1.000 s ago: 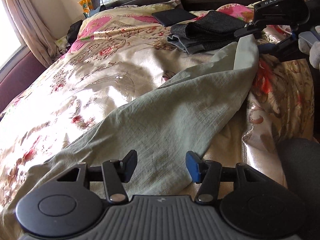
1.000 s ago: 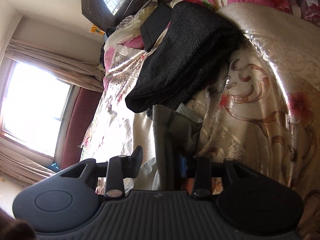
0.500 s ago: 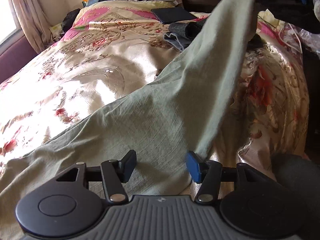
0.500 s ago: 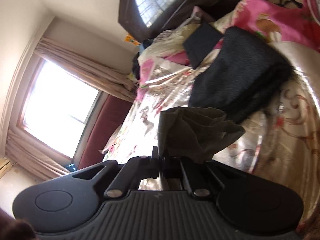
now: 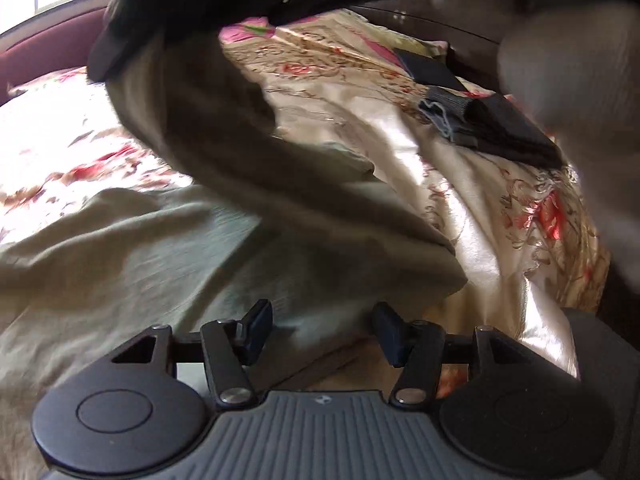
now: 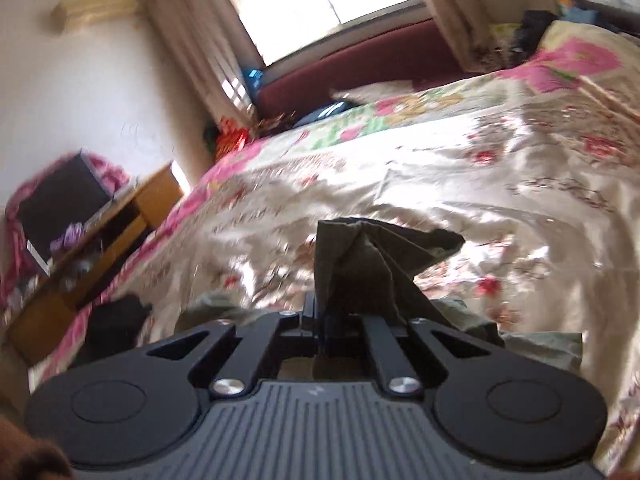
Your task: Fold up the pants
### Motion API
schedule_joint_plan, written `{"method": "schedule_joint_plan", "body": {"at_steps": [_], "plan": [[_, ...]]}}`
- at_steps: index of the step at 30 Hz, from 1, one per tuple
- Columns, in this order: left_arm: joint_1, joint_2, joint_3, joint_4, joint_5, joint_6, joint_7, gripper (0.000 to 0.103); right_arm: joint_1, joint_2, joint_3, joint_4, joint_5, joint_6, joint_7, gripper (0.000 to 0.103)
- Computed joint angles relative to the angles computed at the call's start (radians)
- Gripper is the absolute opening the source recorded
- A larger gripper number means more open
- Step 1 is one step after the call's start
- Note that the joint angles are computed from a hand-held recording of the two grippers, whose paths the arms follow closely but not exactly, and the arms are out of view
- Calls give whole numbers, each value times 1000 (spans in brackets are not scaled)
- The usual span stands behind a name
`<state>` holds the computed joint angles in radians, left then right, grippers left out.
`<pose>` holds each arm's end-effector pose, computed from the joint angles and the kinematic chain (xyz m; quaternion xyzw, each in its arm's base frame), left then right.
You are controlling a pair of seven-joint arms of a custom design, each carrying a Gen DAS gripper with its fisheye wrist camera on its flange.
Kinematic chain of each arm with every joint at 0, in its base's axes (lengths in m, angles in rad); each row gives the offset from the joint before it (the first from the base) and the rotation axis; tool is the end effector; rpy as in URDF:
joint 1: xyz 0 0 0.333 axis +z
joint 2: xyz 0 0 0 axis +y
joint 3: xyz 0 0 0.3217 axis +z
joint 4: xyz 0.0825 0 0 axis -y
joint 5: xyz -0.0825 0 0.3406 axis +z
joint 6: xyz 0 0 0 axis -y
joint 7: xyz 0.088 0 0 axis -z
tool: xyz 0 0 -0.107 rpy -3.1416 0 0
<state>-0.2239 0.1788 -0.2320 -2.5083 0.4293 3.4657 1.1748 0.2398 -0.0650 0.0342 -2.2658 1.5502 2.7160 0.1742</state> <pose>0.4198 -0.2576 0.3503 -0.4715 0.7971 -0.3543 0.1295 0.4850 0.0992 0.4472 -0.7175 0.5074 -0.0800 0.4705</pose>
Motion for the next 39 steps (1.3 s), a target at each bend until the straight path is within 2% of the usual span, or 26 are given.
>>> {"method": "schedule_joint_plan", "body": {"at_steps": [1, 3, 5, 7, 9, 13, 15, 16, 17, 20, 23, 24, 26, 29, 30, 32, 33, 36, 39], "plan": [[47, -21, -16, -33, 34, 20, -42, 69, 25, 22, 33, -4, -133, 26, 59, 5], [91, -54, -16, -87, 68, 48, -108, 72, 65, 68, 70, -10, -410, 66, 210, 6], [104, -73, 5, -142, 70, 96, -141, 72, 105, 74, 96, -51, -539, 142, 265, 8], [106, -75, 26, -184, 56, 159, -146, 72, 122, 57, 98, -84, -546, 156, 266, 9], [124, -66, 32, -183, 102, 183, -183, 72, 123, 45, 86, -92, -530, 134, 287, 9], [124, -48, 44, -178, 100, 204, -174, 72, 121, 59, 78, -88, -685, 171, 443, 11], [126, -46, 48, -185, 92, 213, -175, 72, 125, 74, 81, -81, -718, 191, 478, 16], [122, -53, 49, -192, 80, 214, -168, 72, 127, 80, 84, -79, -727, 191, 487, 24], [117, -60, 52, -198, 64, 215, -155, 72, 130, 85, 87, -77, -737, 192, 495, 28], [115, -65, 58, -211, 32, 223, -143, 73, 134, 106, 100, -57, -696, 182, 478, 28], [141, -53, 54, -200, 83, 224, -197, 73, 142, 117, 111, -44, -716, 170, 481, 29], [147, -59, 54, -201, 100, 218, -208, 73, 145, 117, 115, -43, -729, 167, 477, 31], [134, -78, 56, -213, 75, 200, -187, 73, 155, 117, 121, -43, -763, 161, 469, 46], [169, -98, 61, -235, 160, 213, -266, 73, 161, 131, 134, -24, -740, 134, 412, 49], [164, -112, 66, -251, 143, 215, -243, 73, 169, 139, 135, -25, -755, 164, 432, 49], [132, -142, 67, -293, 18, 218, -132, 73, 193, 159, 120, -36, -893, 232, 547, 49], [115, -156, 62, -312, -56, 216, -69, 73, 191, 164, 118, -36, -923, 231, 576, 49], [80, -182, 43, -350, -222, 221, 76, 73, 169, 155, 135, -34, -896, 174, 565, 49], [42, -206, 3, -390, -434, 240, 257, 74, 182, 151, 140, -60, -933, 219, 563, 50]]}}
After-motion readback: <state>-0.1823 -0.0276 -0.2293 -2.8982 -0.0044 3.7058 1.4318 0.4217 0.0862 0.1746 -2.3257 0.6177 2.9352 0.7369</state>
